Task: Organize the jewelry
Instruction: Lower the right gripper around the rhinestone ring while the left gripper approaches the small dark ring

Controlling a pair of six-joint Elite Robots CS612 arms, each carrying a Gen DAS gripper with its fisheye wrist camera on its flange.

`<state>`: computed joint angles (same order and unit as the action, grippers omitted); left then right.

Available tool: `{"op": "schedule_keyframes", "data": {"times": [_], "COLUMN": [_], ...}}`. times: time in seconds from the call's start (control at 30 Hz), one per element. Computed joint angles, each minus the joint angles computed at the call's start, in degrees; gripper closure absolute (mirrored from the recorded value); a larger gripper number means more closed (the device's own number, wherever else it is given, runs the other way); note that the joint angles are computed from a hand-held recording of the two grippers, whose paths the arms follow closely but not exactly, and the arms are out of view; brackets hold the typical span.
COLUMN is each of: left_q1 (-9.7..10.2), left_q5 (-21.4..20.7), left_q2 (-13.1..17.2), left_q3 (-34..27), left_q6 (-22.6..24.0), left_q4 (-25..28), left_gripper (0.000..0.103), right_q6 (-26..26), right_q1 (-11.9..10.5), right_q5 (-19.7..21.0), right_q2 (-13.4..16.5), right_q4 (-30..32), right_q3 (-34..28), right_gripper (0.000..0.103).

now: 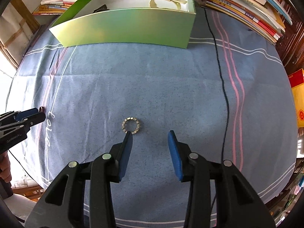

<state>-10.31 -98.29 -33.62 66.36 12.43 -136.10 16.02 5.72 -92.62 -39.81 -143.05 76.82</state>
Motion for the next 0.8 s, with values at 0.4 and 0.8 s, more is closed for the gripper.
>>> {"op": "schedule_keyframes", "data": {"times": [0.4,0.8], "left_q1": [-1.1,-0.95], "left_q5": [1.1,1.1], "left_q2": [0.2,-0.2], "left_q3": [0.0,0.8], "left_q6": [0.0,0.2], "left_q4": [-1.4,-1.9], "left_gripper": [0.076,0.076], "right_q6": [-1.9,-1.1], "right_q1": [1.6,2.1], "right_q5": [-1.9,-2.3], "right_q2": [3.8,4.5], "right_q4": [3.6,3.5], "right_q3": [-6.4,-7.4], "right_gripper": [0.063,0.08]}}
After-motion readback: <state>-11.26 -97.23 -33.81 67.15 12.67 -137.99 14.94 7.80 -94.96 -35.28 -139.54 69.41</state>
